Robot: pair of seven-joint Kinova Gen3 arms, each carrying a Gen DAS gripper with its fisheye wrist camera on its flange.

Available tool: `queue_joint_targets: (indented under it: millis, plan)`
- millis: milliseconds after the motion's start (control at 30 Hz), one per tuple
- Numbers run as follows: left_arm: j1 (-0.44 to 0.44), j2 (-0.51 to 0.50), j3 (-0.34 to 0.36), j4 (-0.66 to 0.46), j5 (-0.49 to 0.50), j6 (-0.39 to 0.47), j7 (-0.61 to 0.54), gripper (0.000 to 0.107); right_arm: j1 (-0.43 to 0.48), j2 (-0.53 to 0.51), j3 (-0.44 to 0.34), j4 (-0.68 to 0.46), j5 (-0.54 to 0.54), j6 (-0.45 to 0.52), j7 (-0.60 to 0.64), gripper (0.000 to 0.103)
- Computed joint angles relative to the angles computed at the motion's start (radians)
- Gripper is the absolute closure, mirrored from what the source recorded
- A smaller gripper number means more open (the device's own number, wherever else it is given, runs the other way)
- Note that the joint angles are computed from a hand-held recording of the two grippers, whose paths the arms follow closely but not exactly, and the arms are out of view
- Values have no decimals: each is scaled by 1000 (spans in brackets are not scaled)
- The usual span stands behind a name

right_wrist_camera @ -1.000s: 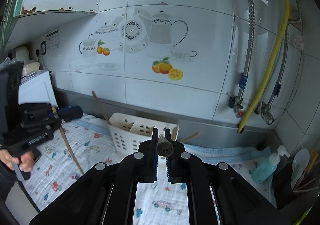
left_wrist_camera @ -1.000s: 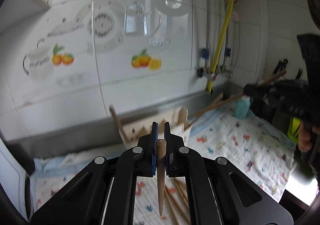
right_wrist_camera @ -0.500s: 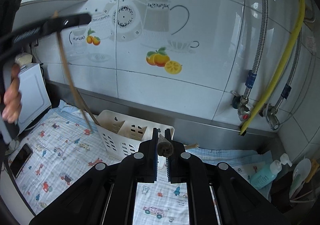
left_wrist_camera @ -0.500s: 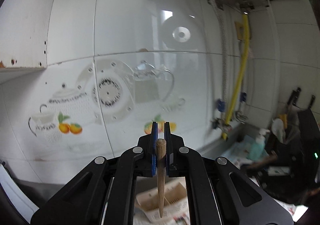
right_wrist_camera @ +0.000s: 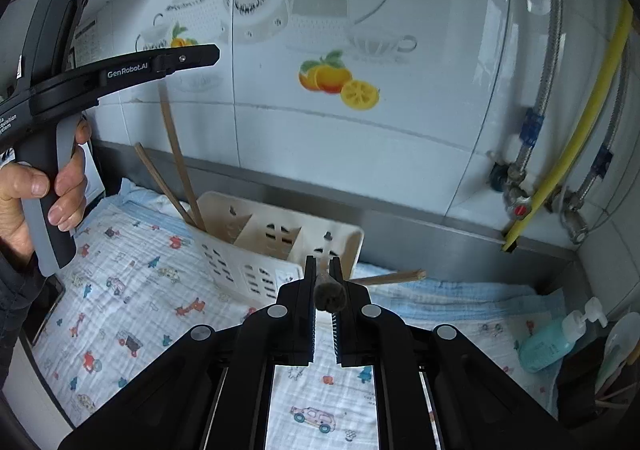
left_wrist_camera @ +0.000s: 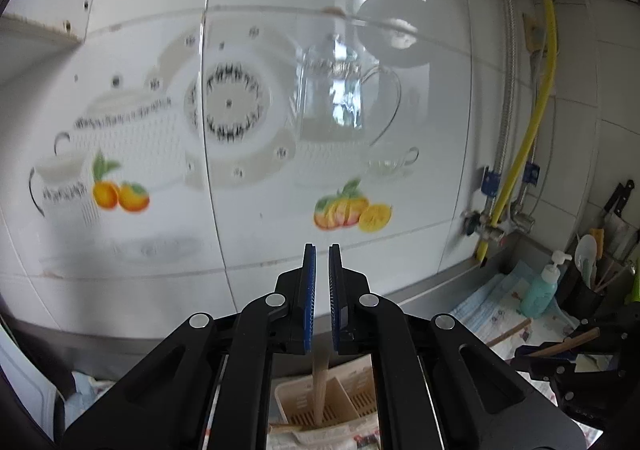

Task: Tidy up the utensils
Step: 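Open the left tool over the holder while the right tool releases its chopstick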

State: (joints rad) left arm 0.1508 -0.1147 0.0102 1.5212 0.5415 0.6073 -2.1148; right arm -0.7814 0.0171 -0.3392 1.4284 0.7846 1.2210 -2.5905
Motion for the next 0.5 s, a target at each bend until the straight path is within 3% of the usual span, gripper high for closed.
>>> queue_joint_targets:
  millis: [267,333,367,400,500]
  plan:
    - [-4,-15,-7,18,23,16,-25,98,16,12,20,-5,-21,-28,0,96]
    - [8,-30,-26,28,40,21,-43,73,17,8,22,-2,-15,-36,-11,93]
    - [3,-51,-19,48,35,3,-44,67,16,5,20,1,-4,-37,-20,88]
    - [9,-65,-25,61,36,-7,-50,63,14,2,17,4,7,-35,-29,81]
    - [36,-114,-62,96,60,2,-88,61,1,-9,-1,12,47,-7,-66,75]
